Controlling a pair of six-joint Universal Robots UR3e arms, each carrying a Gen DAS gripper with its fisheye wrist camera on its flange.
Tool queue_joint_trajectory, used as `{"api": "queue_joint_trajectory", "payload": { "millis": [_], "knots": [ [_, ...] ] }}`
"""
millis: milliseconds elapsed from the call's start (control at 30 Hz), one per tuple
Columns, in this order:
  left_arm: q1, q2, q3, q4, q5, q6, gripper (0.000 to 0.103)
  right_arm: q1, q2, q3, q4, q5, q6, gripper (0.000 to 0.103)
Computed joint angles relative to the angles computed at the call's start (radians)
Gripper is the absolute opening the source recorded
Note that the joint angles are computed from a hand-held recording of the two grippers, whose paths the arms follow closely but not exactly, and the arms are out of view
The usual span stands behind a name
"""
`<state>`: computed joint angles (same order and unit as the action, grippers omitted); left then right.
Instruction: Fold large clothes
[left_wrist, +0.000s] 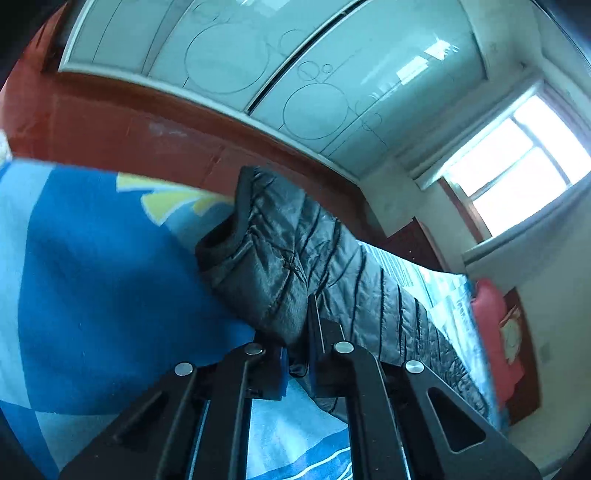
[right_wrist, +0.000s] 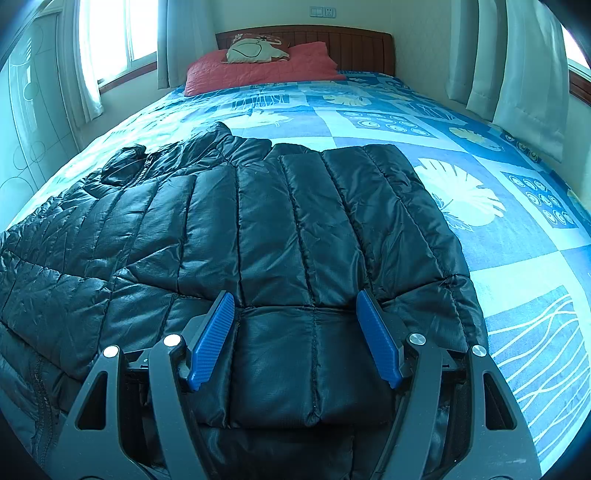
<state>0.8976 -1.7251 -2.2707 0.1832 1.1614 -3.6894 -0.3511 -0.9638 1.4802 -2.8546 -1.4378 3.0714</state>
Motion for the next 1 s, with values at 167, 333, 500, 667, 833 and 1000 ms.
{"api": "queue_joint_trajectory", "payload": {
  "millis": [167,333,500,667,833,1000],
  "knots": [
    [-0.219,-0.013,0.143,-0.013,0.219,0.059,0.006,0.000,0.001,0.001,-0.002,0.001,0.001,0.068],
    [-0.474,-0.075,0.345,-0.061,0.370,0.160,0.006,0.002,0.001,0.001,-0.004,-0.001,0.002,0.068],
    [-0.695,-0.211,0.653,-0.208,0.427,0.217,0.006,0.003,0.002,0.003,-0.008,-0.002,0.004,0.068],
    [-0.929,-0.398,0.976,-0.328,0.530,0.329,0.006,-0.002,0.004,0.001,-0.011,0.012,0.007,0.069],
    [-1.096,-0.589,1.247,-0.457,0.581,0.398,0.006,-0.011,0.009,-0.016,0.000,0.030,0.009,0.070],
    [-1.215,-0.811,1.592,-0.671,0.604,0.453,0.006,-0.015,0.016,-0.014,-0.014,0.043,0.015,0.071]
  ]
}}
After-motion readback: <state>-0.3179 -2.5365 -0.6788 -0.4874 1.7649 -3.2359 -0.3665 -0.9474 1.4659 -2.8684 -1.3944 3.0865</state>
